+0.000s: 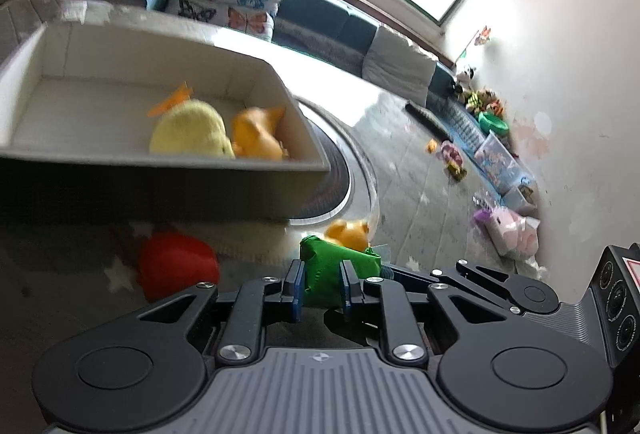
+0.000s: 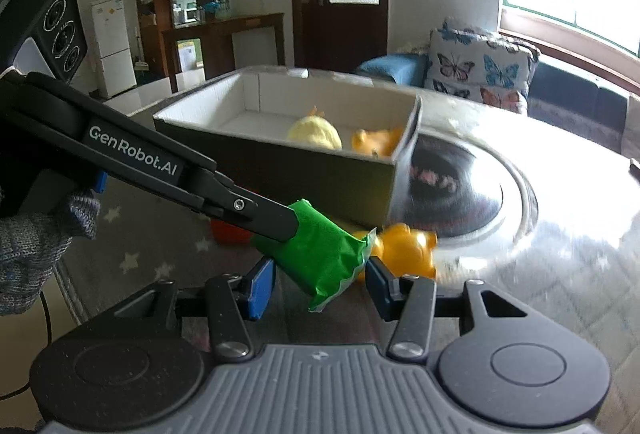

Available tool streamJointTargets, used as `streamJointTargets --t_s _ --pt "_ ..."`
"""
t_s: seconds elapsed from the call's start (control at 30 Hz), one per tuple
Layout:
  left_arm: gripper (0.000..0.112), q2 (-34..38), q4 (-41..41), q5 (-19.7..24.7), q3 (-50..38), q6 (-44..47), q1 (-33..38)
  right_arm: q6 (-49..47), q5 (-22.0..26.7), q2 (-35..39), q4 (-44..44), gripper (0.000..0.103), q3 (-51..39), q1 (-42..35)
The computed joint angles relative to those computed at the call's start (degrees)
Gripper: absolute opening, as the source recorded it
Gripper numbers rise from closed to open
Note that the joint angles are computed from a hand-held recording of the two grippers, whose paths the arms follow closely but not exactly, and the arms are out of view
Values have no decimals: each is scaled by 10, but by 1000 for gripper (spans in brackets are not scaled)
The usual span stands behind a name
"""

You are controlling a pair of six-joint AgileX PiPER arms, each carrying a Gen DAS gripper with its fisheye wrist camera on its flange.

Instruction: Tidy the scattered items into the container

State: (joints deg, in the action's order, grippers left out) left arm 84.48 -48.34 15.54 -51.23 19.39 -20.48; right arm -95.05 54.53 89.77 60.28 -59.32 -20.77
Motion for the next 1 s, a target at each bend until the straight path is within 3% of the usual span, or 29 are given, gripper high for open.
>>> streamJointTargets --t_s 0.23,0.63,1.0 --pt "20 -27 82 -6 -17 -68 40 17 -21 10 26 50 -46 69" --pt "20 9 116 33 -82 -56 147 112 -98 87 -3 50 -157 223" --pt "20 75 40 80 -118 25 211 206 -114 161 -79 51 -234 278"
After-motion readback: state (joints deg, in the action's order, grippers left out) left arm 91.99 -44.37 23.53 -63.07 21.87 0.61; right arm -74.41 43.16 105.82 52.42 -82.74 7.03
